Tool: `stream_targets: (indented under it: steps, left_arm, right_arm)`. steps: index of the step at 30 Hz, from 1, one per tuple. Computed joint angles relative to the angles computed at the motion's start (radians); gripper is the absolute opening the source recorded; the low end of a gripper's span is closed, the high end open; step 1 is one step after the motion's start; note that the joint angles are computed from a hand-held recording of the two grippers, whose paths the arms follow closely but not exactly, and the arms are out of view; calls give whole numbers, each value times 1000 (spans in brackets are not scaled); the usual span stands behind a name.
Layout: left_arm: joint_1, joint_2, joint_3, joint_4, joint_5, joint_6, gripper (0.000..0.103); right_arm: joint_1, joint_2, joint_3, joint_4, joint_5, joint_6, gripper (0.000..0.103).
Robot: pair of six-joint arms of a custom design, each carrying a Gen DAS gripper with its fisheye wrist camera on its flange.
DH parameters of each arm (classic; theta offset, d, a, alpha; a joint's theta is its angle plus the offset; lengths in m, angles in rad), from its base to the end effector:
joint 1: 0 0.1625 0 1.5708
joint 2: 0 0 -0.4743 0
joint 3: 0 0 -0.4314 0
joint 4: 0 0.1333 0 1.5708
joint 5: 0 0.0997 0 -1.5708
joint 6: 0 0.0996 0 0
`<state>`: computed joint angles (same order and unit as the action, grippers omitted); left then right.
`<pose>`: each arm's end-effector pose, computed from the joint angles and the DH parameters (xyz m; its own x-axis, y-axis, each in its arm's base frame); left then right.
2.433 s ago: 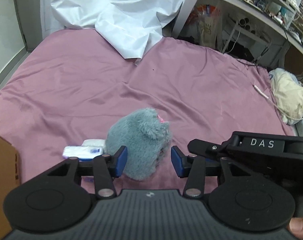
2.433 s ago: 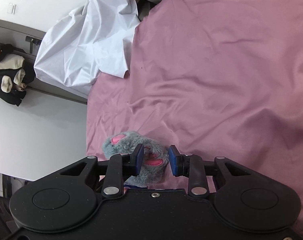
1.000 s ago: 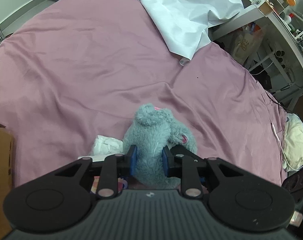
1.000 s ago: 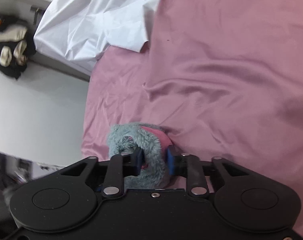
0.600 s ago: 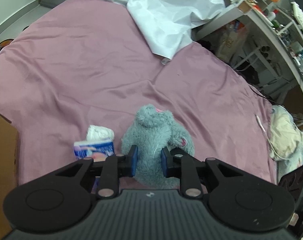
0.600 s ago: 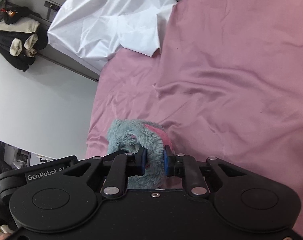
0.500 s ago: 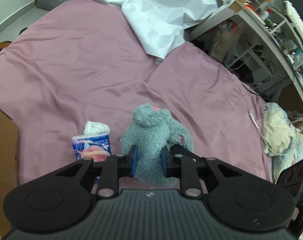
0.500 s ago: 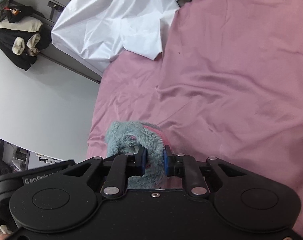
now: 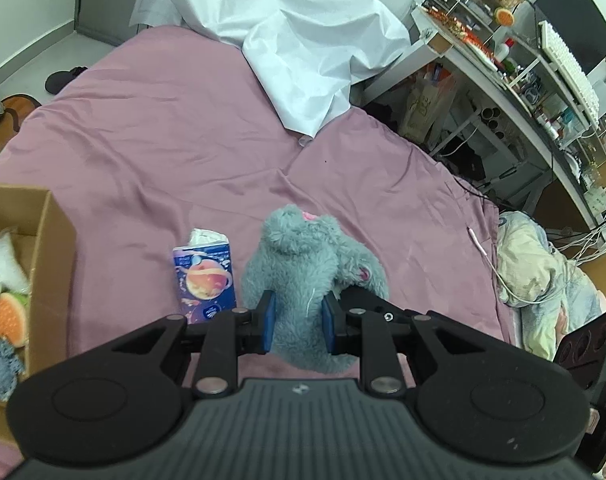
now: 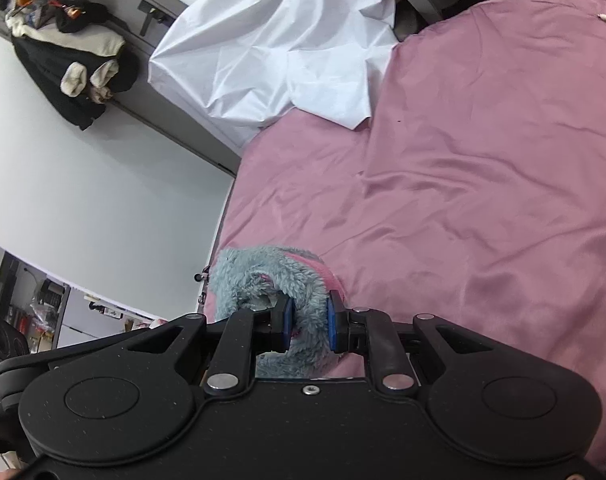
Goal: Organize soft objects
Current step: 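Carry the grey plush over the box and open both grippers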
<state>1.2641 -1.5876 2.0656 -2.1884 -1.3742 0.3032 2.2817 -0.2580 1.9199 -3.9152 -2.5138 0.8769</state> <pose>-0.0015 -0.5108 0.3554 -0.8109 0.5397 -0.2262 0.5669 0.8203 -0.0750 0.3881 -0.3700 -0.1286 -0.8869 0.4543 -0.0832 0.2744 0.3733 -0.8862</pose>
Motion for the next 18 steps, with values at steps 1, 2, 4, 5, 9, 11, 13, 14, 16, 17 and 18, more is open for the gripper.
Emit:
stream_targets:
  steps: [1, 2, 4, 5, 9, 11, 13, 14, 16, 17, 18]
  left_arm:
    - [2, -8, -2, 6, -4, -1, 23]
    - [3, -16, -6, 12, -8, -2, 23]
    - [7, -32, -14, 23, -16, 1, 23]
    - [11, -38, -19, 28, -20, 2, 23]
    - [28, -60, -40, 45, -33, 4, 23]
    - [37, -69, -51, 54, -37, 6, 23]
    - [46, -75, -63, 60, -41, 7, 23]
    - [52, -78, -69, 64, -44, 7, 23]
    - [62, -83, -81, 70, -50, 10, 23]
    - [69, -85, -88, 73, -55, 12, 23]
    - [74, -87, -95, 78, -59, 14, 23]
  right_arm:
    - [7, -1, -6, 10, -4, -1, 17]
    - [14, -2, -12, 20, -8, -1, 17]
    - [26, -3, -22, 36, -12, -9, 17]
    - [31, -4, -29, 42, -12, -14, 17]
    - [49, -1, -62, 75, -8, -29, 17]
    - [55, 1, -82, 98, -7, -37, 17]
    - [61, 3, -101, 123, -4, -42, 17]
    - [65, 4, -111, 136, -4, -43, 17]
    - [70, 7, -130, 161, -1, -49, 17]
    - [74, 9, -139, 173, 0, -47, 17]
    - [76, 10, -150, 188, 1, -50, 17]
